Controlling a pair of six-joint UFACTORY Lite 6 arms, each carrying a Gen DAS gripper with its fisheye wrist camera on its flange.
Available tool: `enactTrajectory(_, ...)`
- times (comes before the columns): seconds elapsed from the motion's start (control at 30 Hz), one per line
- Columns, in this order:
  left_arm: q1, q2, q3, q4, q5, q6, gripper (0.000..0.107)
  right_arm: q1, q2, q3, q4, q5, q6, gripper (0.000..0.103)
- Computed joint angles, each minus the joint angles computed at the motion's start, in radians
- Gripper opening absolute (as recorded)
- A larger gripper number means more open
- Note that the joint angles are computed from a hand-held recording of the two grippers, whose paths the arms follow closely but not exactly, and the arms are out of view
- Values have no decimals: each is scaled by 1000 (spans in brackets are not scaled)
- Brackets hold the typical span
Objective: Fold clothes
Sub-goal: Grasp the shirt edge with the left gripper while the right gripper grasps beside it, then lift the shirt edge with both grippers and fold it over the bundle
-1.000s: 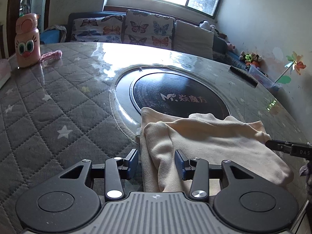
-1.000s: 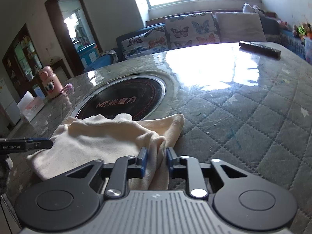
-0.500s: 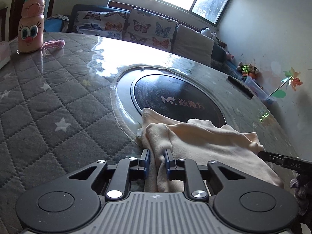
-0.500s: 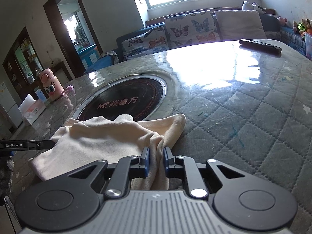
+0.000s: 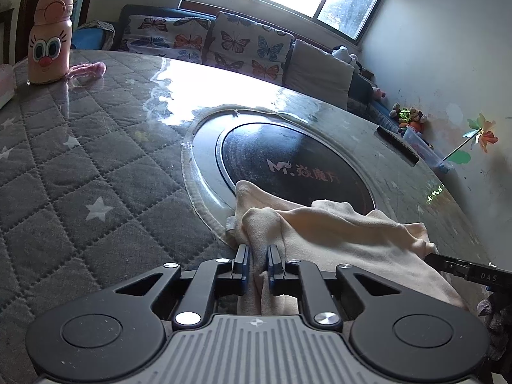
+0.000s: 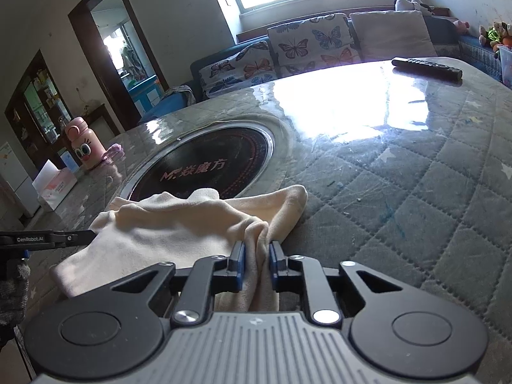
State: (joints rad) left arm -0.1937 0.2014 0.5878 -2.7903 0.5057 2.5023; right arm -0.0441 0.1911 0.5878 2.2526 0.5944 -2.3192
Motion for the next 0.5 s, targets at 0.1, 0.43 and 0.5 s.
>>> enactTrajectory(0.1, -11, -71, -54, -58, 20, 58, 11, 10, -38, -4, -11, -15, 12, 11)
enactTrajectory(0.43, 117, -382, -249, 2, -20, 12, 10, 185, -62, 147, -52, -129, 47, 11)
enactTrajectory(0.5, 191, -459, -290, 86, -37, -52, 10, 254, -13, 227, -48, -154, 58, 11)
